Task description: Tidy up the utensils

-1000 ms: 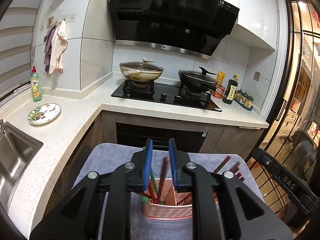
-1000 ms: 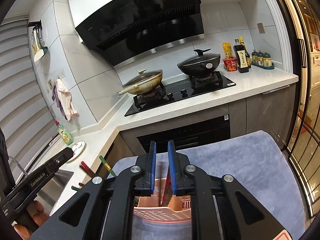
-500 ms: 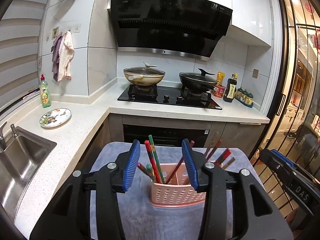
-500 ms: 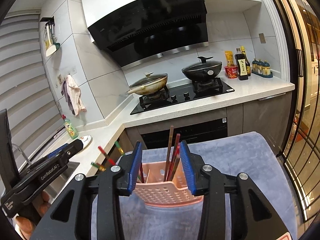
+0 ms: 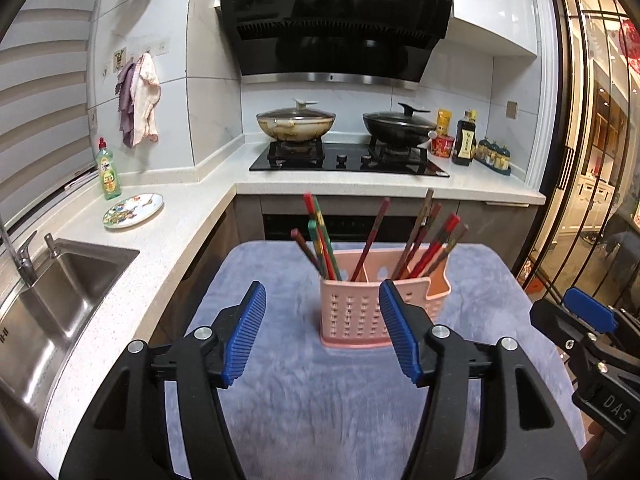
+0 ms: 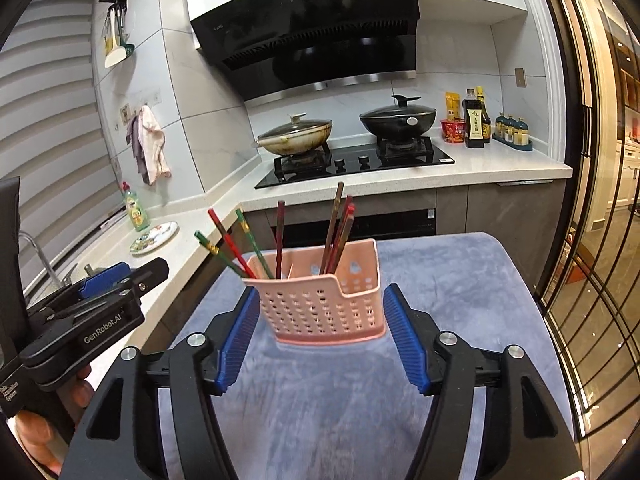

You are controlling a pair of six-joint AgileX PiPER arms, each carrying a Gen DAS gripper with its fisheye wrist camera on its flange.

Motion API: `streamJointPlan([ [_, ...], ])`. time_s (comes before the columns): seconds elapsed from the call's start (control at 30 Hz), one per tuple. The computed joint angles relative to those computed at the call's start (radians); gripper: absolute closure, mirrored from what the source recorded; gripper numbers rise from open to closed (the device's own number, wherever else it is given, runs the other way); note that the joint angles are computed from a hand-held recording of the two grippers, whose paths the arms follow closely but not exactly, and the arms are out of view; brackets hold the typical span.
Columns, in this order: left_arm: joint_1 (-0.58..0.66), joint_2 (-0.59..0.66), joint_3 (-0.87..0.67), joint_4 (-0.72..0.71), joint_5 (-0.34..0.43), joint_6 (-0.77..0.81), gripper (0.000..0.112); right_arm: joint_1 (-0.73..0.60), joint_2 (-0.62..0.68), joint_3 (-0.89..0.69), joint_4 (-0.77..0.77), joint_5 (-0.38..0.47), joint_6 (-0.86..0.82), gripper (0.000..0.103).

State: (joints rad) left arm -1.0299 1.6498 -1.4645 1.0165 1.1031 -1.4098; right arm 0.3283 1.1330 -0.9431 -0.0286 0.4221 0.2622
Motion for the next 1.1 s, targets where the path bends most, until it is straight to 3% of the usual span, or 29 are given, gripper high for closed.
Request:
streamJointPlan([
  [0.13, -0.034, -0.009, 0.046, -0.005, 0.027, -0.041, 0.049, 0.051, -0.032, 0.054, -0.148, 0.01, 0.148, 0.03],
  [0.3, -0.058, -0.017, 0.091, -0.025, 0.038, -0.07, 0.046, 0.082, -0.055, 0.113, -0.242, 0.022, 0.251, 0.028],
  [0.43, -0.081, -0.014, 0.117, -0.035, 0.057, -0.094, 0.041, 0.074, -0.071, 0.154, -0.224, 0.015, 0.246, 0.026],
  [0.7, -0.1, -0.015, 0.15, -0.059, 0.069, -0.122, 0.036, 0.11, -0.077, 0.184, -0.334, 0.032, 0.362, 0.019],
  [0.9, -0.118, -0.014, 0.162, -0.059, 0.089, -0.143, 0.024, 0.127, -0.08, 0.202, -0.37, 0.041, 0.412, 0.017],
  [1.0, -0.123, -0.013, 0.163, -0.063, 0.095, -0.148, 0.022, 0.15, -0.078, 0.213, -0.421, 0.048, 0.464, 0.008],
  [1.1, -0.127, -0.01, 0.169, -0.068, 0.094, -0.154, 0.02, 0.175, -0.077, 0.225, -0.481, 0.055, 0.528, 0.006],
])
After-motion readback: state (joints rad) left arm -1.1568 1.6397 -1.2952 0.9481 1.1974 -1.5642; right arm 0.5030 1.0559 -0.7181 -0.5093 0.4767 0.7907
